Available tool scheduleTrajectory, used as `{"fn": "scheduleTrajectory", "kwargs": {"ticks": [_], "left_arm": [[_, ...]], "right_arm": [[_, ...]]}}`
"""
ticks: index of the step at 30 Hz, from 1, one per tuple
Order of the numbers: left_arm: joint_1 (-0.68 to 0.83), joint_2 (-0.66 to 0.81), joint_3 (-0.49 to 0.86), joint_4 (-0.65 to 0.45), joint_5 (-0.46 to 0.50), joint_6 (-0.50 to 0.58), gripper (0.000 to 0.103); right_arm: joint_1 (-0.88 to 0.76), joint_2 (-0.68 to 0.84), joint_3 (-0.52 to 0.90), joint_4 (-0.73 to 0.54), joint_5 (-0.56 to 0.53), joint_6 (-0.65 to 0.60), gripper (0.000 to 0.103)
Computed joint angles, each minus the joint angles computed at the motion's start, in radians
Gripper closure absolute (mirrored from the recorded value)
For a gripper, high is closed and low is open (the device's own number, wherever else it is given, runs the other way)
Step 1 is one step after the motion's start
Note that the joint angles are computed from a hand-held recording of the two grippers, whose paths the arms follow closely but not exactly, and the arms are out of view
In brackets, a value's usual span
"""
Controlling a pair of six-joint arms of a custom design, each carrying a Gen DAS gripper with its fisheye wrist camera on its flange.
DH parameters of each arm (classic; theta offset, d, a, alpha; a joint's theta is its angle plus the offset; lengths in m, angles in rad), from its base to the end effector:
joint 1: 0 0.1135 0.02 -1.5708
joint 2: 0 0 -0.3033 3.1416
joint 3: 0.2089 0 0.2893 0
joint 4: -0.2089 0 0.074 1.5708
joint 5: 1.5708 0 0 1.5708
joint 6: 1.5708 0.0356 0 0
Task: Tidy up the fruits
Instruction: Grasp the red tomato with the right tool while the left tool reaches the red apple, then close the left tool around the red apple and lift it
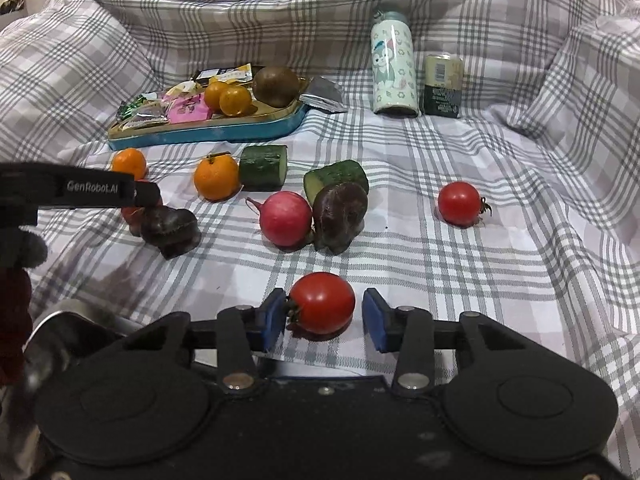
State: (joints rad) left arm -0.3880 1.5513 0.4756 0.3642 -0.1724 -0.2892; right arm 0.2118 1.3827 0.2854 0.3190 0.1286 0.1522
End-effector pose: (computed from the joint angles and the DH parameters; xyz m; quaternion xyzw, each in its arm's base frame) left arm 0.2652 -0.1018 0.1250 0.0089 0.9064 -0.0640 0.4174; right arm 0.2195 0.0425 0.1102 -0.0026 0.9209 0.0114 0.3895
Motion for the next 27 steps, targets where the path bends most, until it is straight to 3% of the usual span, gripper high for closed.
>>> {"fn": "scheduleTrajectory", "kwargs": {"ticks": [1,14,17,23,27], "left_arm": [[0.003,-0.001,-0.001,0.000,0.005,-0.001,0.051],[0.099,0.005,0.011,-0.024,0.173,-0.083,0.047],[0.130,0.002,-0.003,0.003,0.248,-0.114,0.055],[0.090,-0.050,-0.063,0.086,0.168,-0.095,0.055],[0.062,-0.131,-0.074,0.029,0.130,-0.078,0.055]], "right_arm": [[-0.001,-0.003,-0.002,0.000,-0.004,-0.003,0.067],[0.003,-0.007,-0.006,0.008,0.001,-0.006,0.067],[0.003,-0.007,-0.006,0.009,0.000,-0.005,0.067],[-0.001,-0.040,-0.029,0.029,0.000,-0.002,0.067],[-0.013,-0.073,-0.043,0.036,-0.011,0.005,0.067]]}}
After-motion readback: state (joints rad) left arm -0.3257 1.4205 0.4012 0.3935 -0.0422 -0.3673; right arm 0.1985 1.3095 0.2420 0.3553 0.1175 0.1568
